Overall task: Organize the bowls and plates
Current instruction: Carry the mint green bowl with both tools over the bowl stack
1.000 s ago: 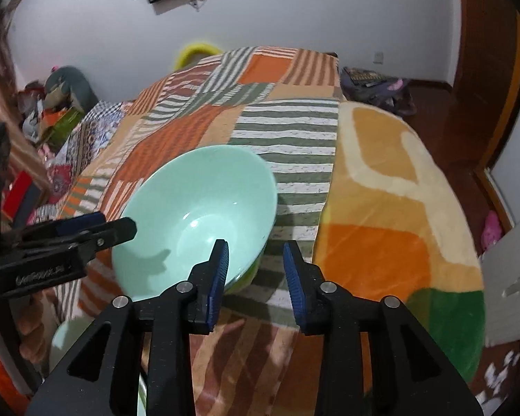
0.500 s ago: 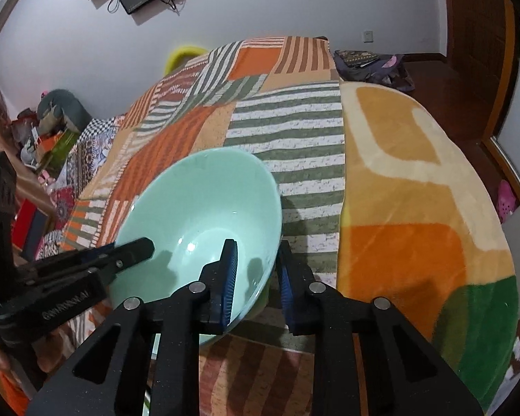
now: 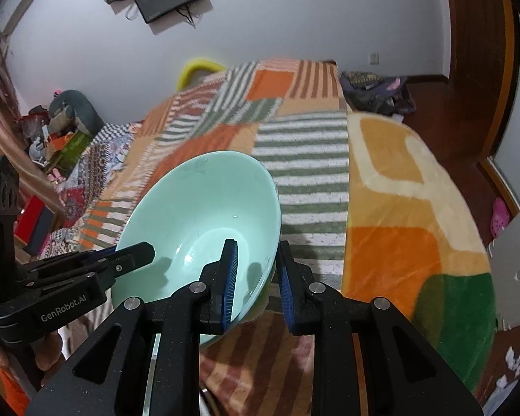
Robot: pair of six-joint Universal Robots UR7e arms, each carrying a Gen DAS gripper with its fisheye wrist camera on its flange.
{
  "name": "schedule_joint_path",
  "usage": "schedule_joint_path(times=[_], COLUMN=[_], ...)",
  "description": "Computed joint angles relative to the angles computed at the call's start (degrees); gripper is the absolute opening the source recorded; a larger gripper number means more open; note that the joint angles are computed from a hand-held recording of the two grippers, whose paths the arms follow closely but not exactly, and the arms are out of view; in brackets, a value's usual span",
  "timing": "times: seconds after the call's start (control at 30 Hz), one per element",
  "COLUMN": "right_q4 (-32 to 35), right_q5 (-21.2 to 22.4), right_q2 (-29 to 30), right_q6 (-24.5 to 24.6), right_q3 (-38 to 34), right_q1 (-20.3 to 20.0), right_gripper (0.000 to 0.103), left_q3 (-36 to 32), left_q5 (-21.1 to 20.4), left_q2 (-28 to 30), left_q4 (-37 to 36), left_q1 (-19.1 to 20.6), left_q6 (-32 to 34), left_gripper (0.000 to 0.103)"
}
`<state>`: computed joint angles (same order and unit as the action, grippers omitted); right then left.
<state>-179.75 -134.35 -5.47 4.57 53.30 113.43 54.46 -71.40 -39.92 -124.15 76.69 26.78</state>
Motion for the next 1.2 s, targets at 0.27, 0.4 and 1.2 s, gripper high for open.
schedule_joint_path(times=[0.27, 0.4, 1.2], right_q4=[-2.9, -3.5, 4.0], right_q5=[-1.3, -1.5, 1.0], right_q2=[1.7, 3.0, 11.5], right_q6=[-3.8, -4.7, -3.7], right_q3=[-2.6, -4.3, -16.0], right_q1=[2.8, 4.0, 8.1], right_gripper=[0.021, 0.021, 0.021], left_q3=[6.7, 10.1, 20.5], left_q5=[-1.9, -2.3, -3.2], left_q2=[-6.8, -10.3, -23.4], left_q4=[-3.7, -5.8, -9.5], left_q1=[-0.4, -0.6, 3.9], left_q6=[1.4, 2.4, 1.7], left_gripper=[0.018, 0.018, 0.018])
